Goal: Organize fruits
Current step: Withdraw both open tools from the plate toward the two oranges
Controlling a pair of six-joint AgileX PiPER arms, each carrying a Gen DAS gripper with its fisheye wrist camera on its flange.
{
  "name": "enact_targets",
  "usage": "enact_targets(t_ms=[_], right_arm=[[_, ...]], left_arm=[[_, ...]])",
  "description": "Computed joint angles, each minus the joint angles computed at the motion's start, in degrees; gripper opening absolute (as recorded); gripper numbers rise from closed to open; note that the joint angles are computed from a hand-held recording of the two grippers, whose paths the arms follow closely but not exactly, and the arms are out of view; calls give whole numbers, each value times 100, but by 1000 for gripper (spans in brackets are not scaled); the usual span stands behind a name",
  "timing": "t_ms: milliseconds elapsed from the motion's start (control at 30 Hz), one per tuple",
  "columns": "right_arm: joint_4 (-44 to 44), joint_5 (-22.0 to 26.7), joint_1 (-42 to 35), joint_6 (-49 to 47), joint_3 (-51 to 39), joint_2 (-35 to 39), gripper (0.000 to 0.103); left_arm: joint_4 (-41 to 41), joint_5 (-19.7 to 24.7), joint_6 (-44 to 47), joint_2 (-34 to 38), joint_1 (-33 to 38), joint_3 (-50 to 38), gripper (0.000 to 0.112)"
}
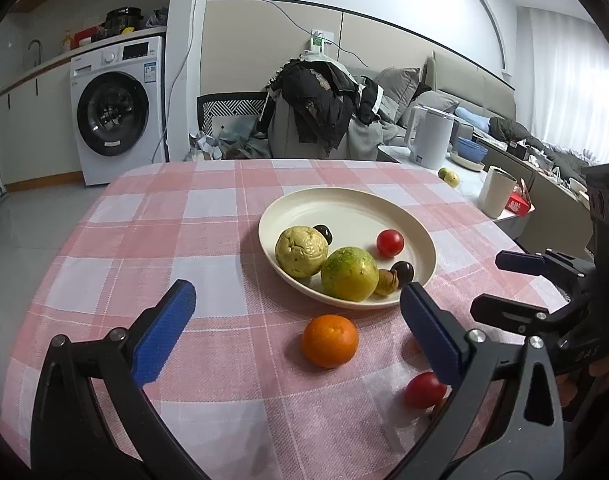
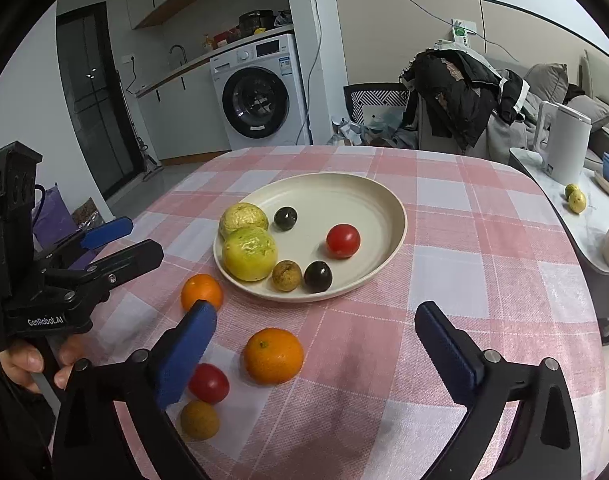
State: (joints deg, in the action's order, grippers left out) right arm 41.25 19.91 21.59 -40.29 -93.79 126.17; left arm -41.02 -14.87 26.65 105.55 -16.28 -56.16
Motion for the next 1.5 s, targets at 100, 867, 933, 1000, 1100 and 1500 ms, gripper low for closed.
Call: enact_targets(t_ms=[100,867,933,1000,1100,1500], right_arm=[[144,-89,25,-125,146,-49,103],[-1277,123,144,1097,-79,146,103],[-1446,140,178,1253,-87,160,103],[-1747,213,210,1543,-179,215,103],[-2011,353,229,1832,-318,310,103],[-3161,873,415,2868,-836,652,103]], left_arm=[[49,-95,-72,-12,-59,86,102],[-178,118,264,196,-14,-94,102],[-155,118,253,204,-15,-100,102],[-216,116,322,217,-20,-110,102],[-389,138,519,240,-26,-138,102],[-777,301,923,338,3,-286,102]])
